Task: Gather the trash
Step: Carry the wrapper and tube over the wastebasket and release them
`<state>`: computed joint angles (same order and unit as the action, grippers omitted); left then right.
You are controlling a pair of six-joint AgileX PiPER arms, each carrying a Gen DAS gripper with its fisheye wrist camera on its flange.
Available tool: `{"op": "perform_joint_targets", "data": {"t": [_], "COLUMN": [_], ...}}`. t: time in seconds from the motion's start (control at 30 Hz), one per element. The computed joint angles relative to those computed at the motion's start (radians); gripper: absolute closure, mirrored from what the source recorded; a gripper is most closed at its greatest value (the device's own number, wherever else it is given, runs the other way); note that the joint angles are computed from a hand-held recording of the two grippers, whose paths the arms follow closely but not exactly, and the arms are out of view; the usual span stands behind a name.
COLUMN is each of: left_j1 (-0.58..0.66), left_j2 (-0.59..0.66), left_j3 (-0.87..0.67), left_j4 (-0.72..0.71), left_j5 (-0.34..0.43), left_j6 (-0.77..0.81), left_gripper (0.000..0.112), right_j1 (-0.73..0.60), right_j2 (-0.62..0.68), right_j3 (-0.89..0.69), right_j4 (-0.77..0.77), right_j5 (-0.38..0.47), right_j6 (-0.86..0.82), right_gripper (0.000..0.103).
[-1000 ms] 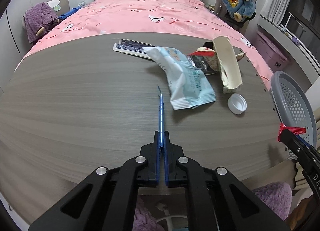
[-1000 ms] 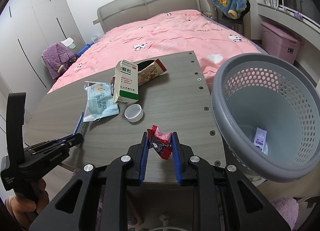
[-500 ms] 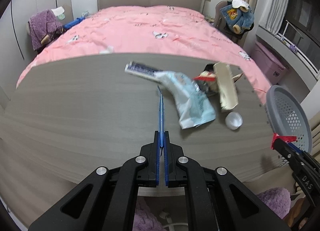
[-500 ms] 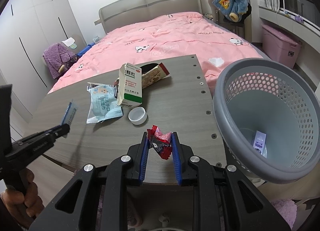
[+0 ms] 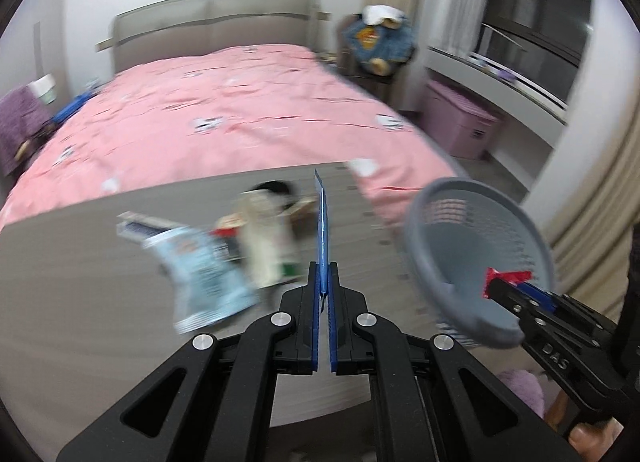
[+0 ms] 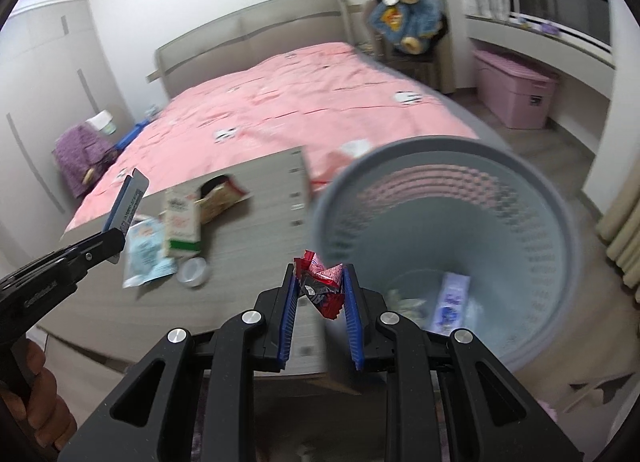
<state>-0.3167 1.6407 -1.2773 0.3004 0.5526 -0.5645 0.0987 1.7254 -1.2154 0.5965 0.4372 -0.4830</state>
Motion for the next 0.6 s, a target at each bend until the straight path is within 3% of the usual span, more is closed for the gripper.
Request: {"op": "perform_joint_targets", "data": {"t": [0.17,0.37,0.6], "left_j1": [-0.064,-0.111,-0.136], "left_j2": [0.133,0.320,0.480], "left_j3": [-0.160,-0.388,-0.601], "left_j4": [-0.150,-0.268,-0.289], "left_j5": [0.024,0.115,0.206], "left_j6": [0.162,0.284,0.313], "left_gripper": [0.109,0.109,0.109], "right_j1": [-0.095,-0.173,-0.222], "right_j2": [0.034,0.080,0.140], "right_j3": [-0.035,-0.067,-0.115], "right_j4": [-0.022,0.001,0.049], "right_j5": [0.027,0.040,0.068], "right_j6": [0.000,-0.034,-0.078], "right_gripper": [0.081,0.080,0.080]}}
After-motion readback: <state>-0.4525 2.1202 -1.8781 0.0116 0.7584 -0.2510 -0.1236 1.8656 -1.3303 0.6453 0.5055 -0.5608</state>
